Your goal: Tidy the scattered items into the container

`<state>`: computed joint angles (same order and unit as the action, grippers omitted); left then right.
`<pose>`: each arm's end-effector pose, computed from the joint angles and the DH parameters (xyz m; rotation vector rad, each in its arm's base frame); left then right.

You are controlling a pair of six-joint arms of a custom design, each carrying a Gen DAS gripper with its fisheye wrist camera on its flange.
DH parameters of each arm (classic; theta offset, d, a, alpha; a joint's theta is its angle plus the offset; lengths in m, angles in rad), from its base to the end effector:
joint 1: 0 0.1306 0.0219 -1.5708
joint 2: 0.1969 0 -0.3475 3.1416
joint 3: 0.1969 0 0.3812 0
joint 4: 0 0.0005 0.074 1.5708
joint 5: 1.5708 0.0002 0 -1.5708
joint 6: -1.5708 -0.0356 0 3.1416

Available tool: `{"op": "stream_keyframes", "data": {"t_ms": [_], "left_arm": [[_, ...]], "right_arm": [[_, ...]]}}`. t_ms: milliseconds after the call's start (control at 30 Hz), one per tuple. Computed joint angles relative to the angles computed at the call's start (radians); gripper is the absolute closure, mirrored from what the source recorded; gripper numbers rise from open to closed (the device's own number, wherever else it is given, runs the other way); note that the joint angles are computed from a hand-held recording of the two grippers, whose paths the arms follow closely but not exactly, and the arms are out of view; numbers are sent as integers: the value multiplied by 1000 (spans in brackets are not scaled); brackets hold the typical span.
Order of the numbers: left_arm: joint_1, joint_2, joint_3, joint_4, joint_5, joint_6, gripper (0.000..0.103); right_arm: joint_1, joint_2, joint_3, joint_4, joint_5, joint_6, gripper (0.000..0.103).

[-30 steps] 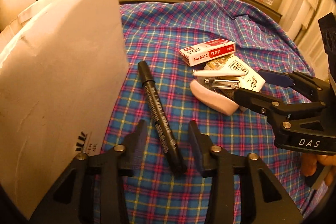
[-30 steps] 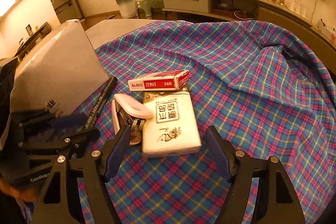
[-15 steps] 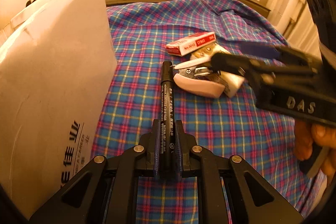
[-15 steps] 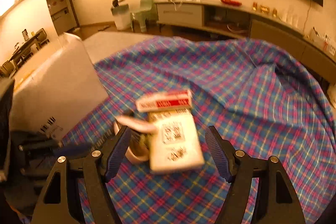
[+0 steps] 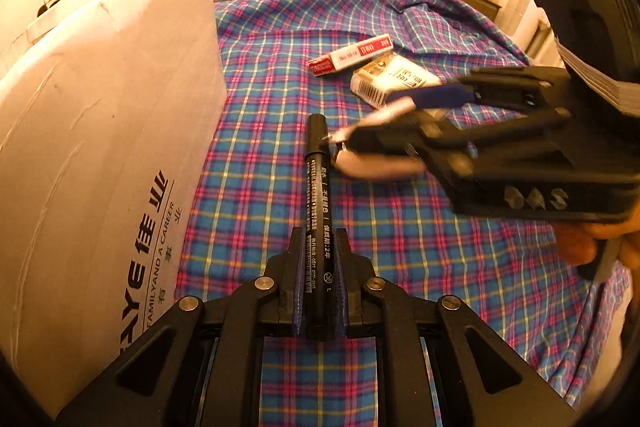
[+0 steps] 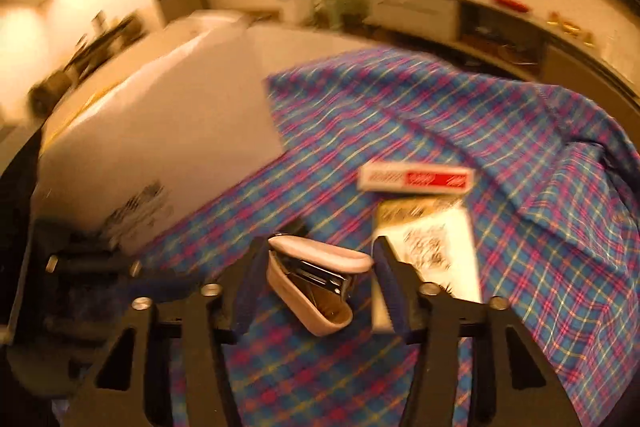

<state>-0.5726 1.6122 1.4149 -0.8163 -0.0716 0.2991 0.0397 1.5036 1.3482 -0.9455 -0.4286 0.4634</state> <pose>0.4512 -0.2884 0.3005 0.3278 2.5771 -0.2294 0.4905 0.0338 0.3212 -0.7682 2.4523 0.4169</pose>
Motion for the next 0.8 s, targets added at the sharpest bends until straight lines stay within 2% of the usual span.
{"op": "stream_keyframes", "data": {"t_ms": [133, 167, 233, 333, 500, 633, 733, 800], "left_arm": [[8, -22, -23, -3, 32, -12, 89], [10, -25, -27, -4, 40, -14, 89], [11, -37, -40, -4, 50, -26, 89], [11, -46, -49, -6, 60, -33, 89], [19, -52, -56, -8, 77, -38, 89], [25, -55, -59, -9, 87, -41, 89], [26, -56, -60, -11, 92, -44, 89], [26, -57, -61, -14, 93, -45, 89]], "right_arm": [[-5, 10, 26, -203, -37, 162, 55], [-1, 9, 25, -233, -24, 192, 55], [18, -14, -1, -220, 28, 199, 55], [21, -17, -6, -199, 31, 114, 55], [-15, -17, -42, -115, -102, -95, 54], [-52, -49, -102, -40, -176, -302, 65], [-97, -89, -176, 51, -242, -549, 71], [-158, -118, -265, 160, -377, -813, 76]]}}
